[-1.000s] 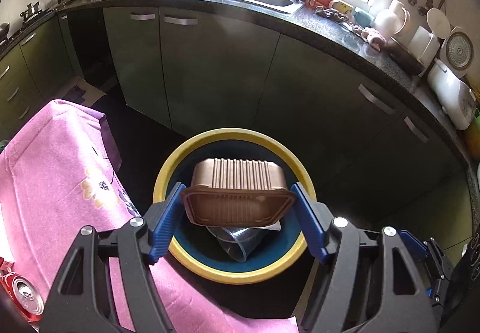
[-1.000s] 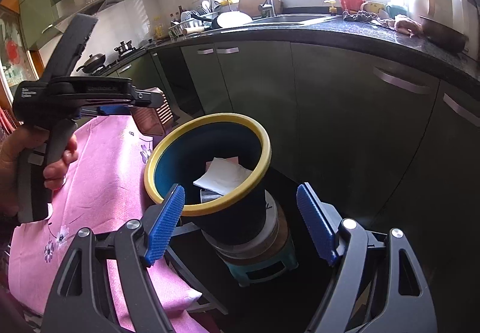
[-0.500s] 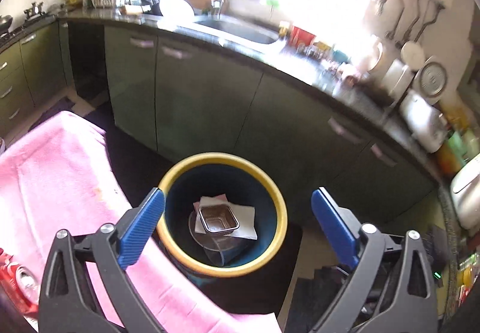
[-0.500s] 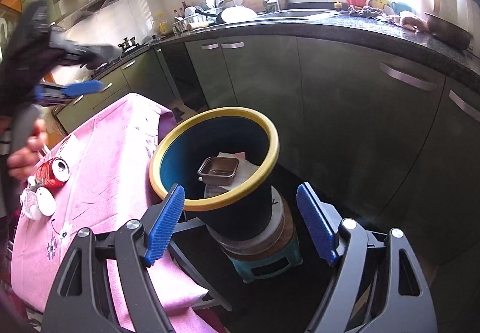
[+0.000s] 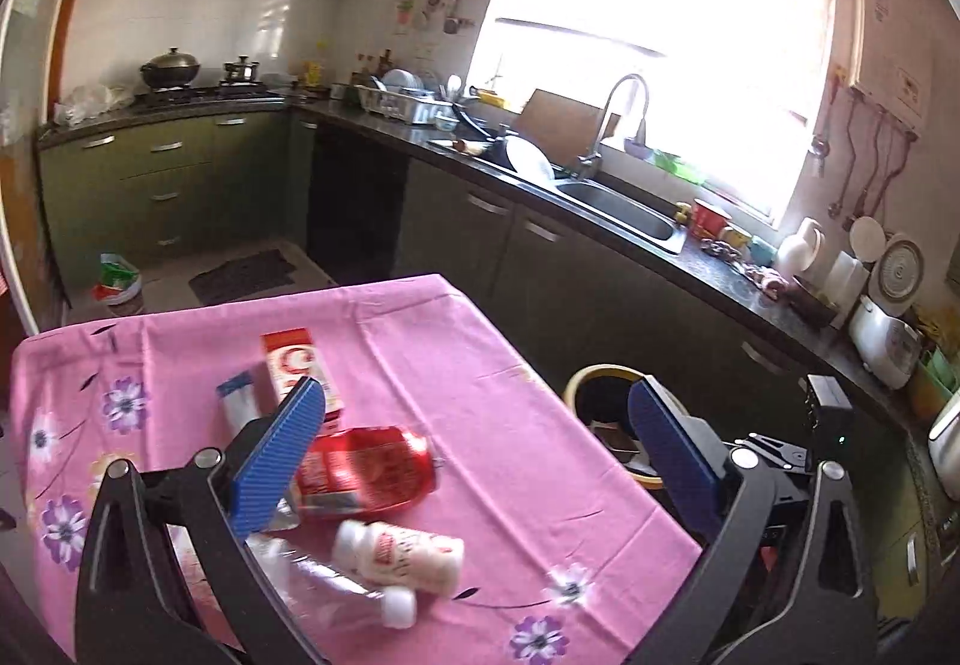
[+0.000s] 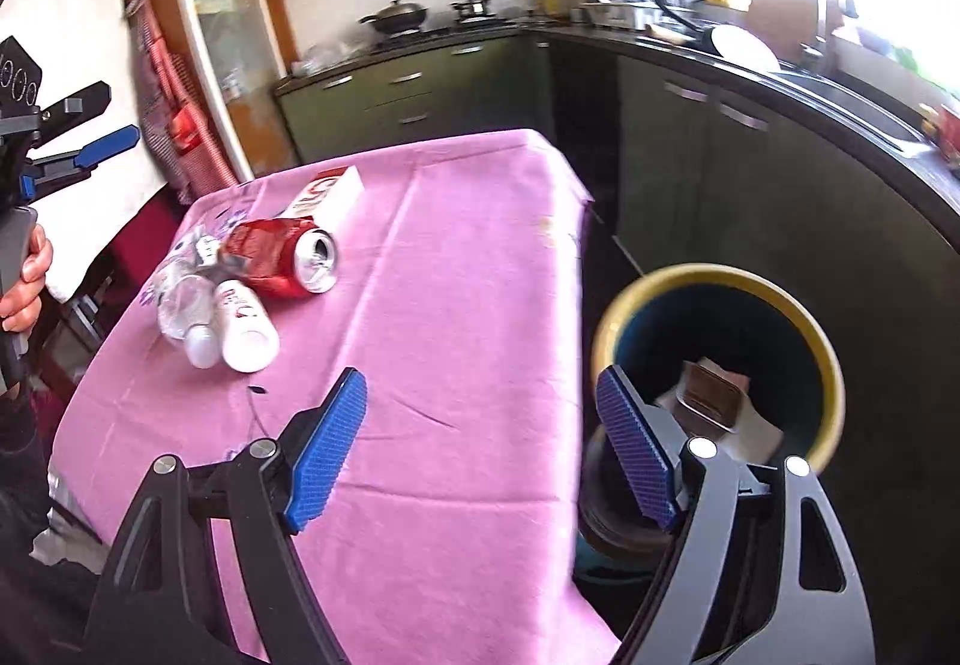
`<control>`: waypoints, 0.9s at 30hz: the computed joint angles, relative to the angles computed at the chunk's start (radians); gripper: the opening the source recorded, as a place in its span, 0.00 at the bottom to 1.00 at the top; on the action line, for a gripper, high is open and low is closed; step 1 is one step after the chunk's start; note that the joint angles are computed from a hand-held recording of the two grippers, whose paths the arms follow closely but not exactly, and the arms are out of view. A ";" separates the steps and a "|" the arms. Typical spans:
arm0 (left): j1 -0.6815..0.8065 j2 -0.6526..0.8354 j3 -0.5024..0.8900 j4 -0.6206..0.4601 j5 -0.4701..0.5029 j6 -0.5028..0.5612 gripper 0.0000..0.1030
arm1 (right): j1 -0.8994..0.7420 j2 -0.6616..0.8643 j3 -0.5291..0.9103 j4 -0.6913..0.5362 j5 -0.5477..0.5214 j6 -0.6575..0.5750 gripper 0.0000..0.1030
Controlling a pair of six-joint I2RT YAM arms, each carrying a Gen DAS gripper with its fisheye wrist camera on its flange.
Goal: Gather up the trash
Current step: 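Reach the right gripper to the red Coke can and grasp it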
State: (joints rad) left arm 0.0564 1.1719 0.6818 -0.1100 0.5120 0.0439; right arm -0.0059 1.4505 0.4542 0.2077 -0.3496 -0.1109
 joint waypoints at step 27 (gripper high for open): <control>0.332 -0.040 -0.090 -0.114 0.184 0.117 0.94 | 0.408 0.912 1.264 -0.759 0.028 -0.669 0.86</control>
